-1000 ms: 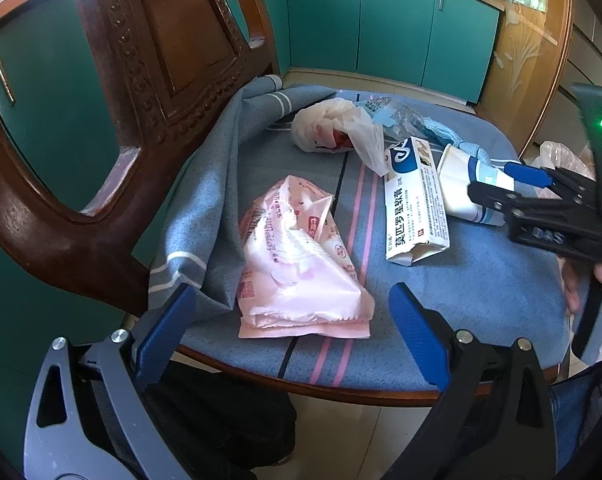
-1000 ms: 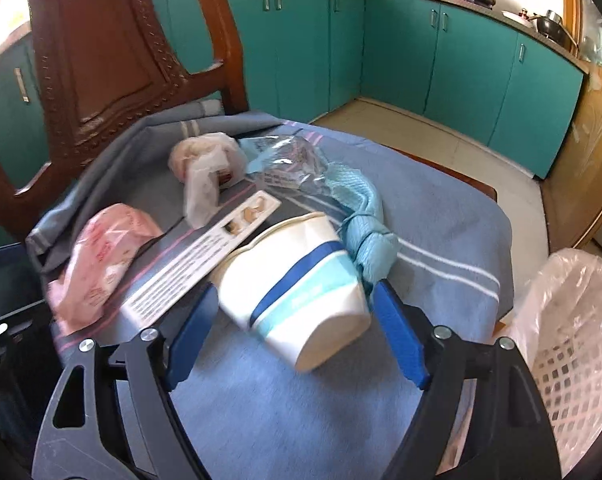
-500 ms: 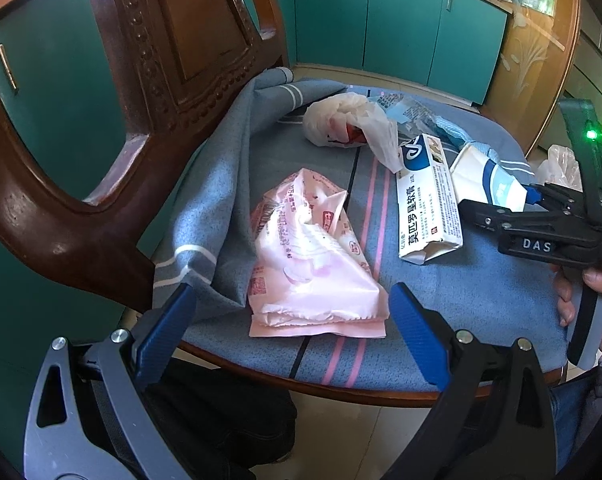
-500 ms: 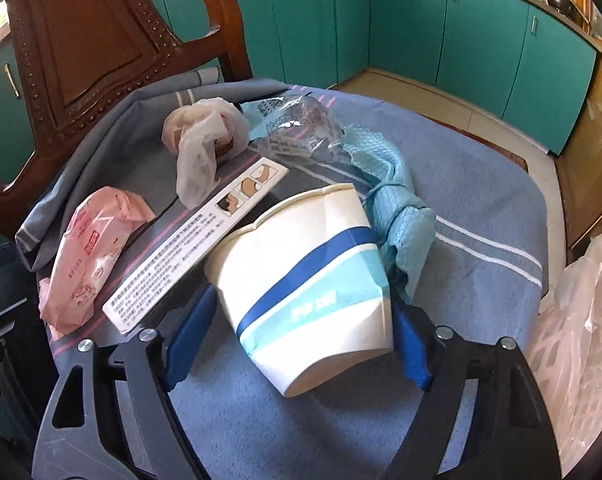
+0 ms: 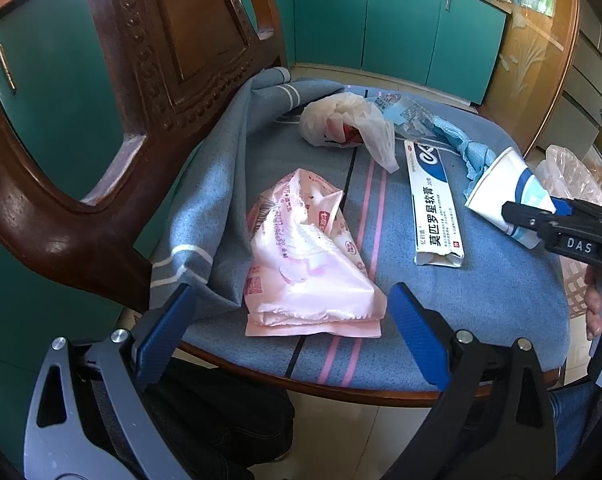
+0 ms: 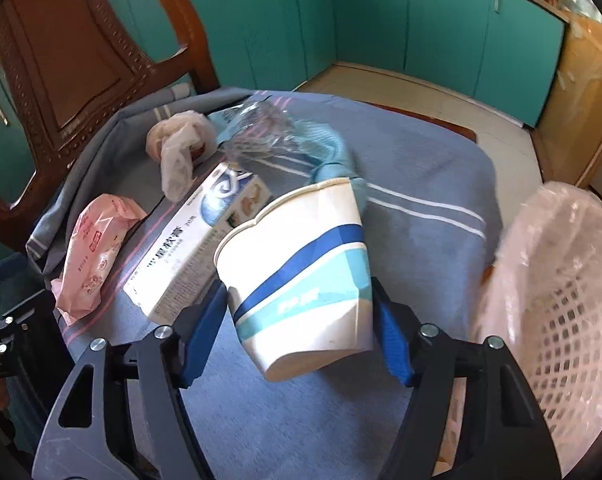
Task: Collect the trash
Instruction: 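Close the right gripper on the rim of the white paper cup, then lift the cup with the right gripper while the left gripper grasps the pink plastic bag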
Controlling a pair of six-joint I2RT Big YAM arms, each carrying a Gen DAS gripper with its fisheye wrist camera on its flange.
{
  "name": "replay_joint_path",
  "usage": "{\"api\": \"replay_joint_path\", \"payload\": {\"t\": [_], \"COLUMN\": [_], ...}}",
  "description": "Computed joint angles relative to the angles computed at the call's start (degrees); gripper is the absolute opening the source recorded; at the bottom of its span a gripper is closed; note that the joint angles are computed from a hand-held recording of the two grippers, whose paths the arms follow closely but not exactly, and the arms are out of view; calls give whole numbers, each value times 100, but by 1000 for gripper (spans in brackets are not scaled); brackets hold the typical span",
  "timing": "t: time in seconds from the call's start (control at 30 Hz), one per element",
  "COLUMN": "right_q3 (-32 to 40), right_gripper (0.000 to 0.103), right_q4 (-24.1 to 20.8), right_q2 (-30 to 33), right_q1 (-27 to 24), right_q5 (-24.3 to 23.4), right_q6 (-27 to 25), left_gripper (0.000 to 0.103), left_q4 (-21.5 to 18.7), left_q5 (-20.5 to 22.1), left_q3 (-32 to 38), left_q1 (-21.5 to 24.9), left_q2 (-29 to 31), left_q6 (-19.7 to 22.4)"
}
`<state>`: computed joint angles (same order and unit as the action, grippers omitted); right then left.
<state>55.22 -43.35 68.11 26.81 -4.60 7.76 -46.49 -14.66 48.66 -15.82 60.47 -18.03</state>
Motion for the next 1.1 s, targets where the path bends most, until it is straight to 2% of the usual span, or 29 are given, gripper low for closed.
{"api": "replay_joint_path", "payload": {"t": [0.03, 0.13, 0.3, 0.87, 0.93, 1.07, 1.1], "right_q3": [-3, -27, -17, 28, 29, 18, 16], "right_gripper": [57, 57, 57, 59, 60, 63, 63], "right_q4": [-18, -53, -88, -160, -163, -175, -175], "right_q2": [9, -2, 9, 200, 207, 212, 212], "right_q1": [-22, -17, 93, 191, 193, 194, 196], "right_q5": [-39, -125, -5, 164, 173, 191, 193], "right_q6": [-14, -80, -132, -103, -99, -95, -100], "left_gripper": [97, 97, 97, 97, 97, 97, 97], "left_q4": [2, 11, 17, 46, 83, 495, 489], "left_q5": [28, 41, -21, 56, 139, 782, 822], "left_q3": [3, 19, 47, 41, 24, -53, -30], "left_q1": [-7, -85, -192, -106, -63, 249, 286], "left_q2": [15, 58, 120, 113, 87, -23, 15], "left_q6": [-4, 11, 45, 71, 108, 305, 274]}}
